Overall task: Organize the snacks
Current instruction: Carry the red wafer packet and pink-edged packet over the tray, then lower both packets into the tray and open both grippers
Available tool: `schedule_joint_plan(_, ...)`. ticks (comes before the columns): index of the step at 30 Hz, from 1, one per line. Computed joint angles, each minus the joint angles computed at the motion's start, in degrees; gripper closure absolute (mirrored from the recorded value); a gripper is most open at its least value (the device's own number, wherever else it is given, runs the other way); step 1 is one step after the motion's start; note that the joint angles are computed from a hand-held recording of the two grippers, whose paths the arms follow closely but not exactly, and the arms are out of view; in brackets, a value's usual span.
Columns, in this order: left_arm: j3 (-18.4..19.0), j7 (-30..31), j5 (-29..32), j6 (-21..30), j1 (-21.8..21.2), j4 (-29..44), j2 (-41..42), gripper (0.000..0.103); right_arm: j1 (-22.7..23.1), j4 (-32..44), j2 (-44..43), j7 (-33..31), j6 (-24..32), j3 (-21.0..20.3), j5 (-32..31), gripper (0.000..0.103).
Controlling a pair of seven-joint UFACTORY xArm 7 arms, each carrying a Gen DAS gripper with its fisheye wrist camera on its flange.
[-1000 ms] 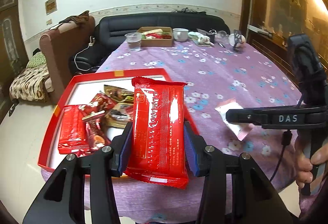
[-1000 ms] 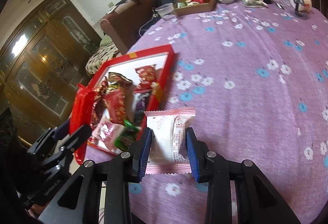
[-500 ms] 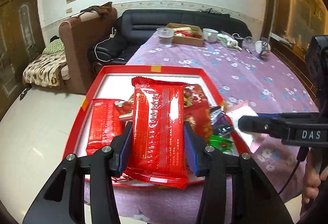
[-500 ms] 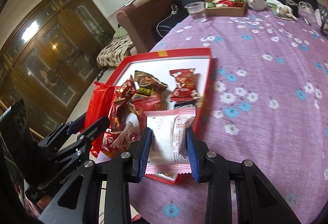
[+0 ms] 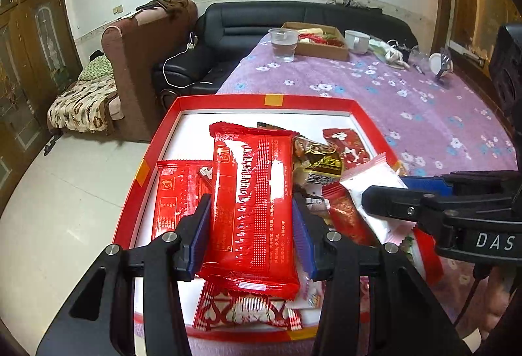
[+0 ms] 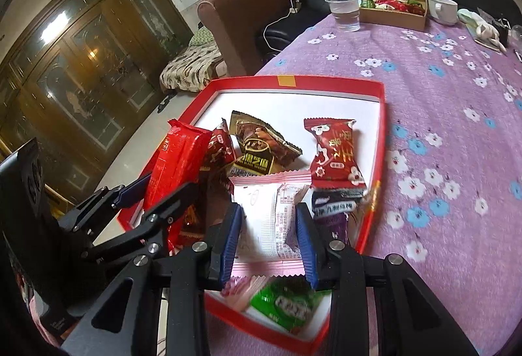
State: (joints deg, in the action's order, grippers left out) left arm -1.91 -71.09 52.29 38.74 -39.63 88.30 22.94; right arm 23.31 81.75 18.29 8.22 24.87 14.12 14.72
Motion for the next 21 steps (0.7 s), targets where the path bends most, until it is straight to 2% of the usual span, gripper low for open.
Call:
schedule_joint_plan(6, 0.3, 2.3, -1.9, 1.6, -0.1, 3.2, 2.7, 0.058, 0.9, 3.3, 3.2, 1.4, 1.2, -1.0, -2.2, 0.068)
schedule_joint_plan(21, 2.7, 9.6, -7.6, 5.6, -1.5, 14.4, 10.7, 0.058, -0.5, 11.1, 9.7, -0.1, 3.7, -0.5, -1.4, 0.066)
